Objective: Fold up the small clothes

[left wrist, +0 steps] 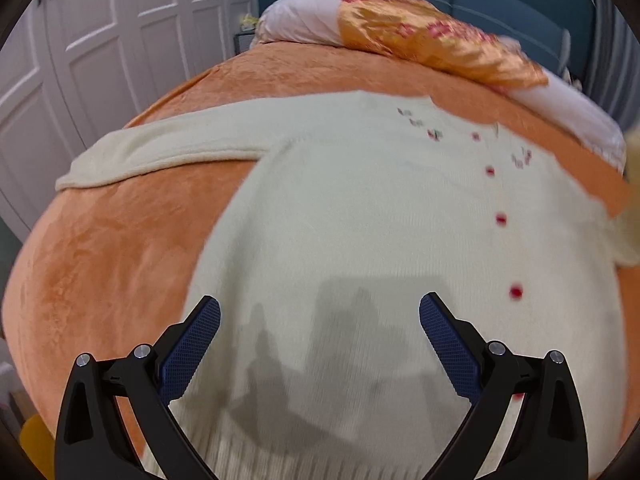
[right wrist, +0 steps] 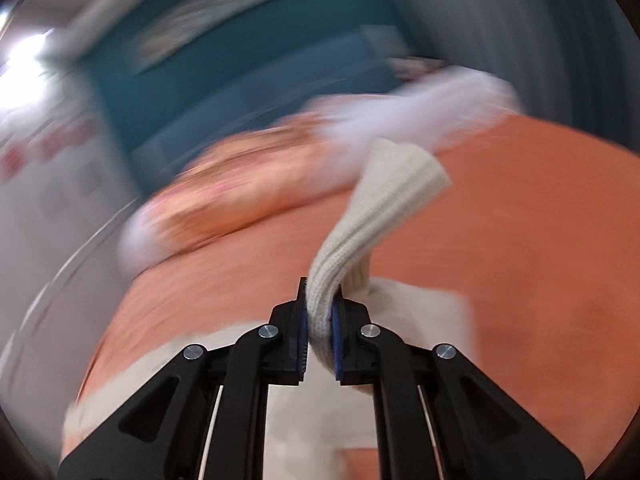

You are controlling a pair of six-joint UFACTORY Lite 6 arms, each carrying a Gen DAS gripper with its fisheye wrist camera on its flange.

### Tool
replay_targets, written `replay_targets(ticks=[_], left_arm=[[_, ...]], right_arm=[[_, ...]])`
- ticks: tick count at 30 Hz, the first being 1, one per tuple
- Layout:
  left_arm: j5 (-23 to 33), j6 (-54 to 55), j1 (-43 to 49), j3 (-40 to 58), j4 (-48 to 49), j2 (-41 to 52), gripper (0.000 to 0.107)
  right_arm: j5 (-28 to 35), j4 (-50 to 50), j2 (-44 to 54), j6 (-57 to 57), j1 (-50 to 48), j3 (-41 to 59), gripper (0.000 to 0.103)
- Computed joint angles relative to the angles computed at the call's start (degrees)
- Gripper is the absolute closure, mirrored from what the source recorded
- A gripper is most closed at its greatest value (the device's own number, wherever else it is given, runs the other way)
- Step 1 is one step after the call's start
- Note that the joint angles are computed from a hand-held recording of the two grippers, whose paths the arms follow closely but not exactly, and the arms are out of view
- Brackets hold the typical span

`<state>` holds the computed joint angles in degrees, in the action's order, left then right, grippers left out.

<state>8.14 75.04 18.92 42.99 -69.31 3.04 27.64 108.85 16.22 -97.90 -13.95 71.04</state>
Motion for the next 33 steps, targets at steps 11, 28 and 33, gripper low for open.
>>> replay_targets(ticks=[11,28,33], left_arm=[[20.4,-19.0,3.8,25.7,8.1,19.5,0.009],[30.6,-31.3,-7.2,50.3,5.8,41.4,0.083],[31.0,-33.6,-8.8,65.5,13.9,44.4,0.098]], right_arm=[[-19.5,15.1,17.0,-13.7,35.0,2.5,0.076],[8.4,-3.4,8.4,7.0,-5.9,-16.2,0.047],[11.7,-1.8,18.3,16.7,-6.6,-4.3,0.060]])
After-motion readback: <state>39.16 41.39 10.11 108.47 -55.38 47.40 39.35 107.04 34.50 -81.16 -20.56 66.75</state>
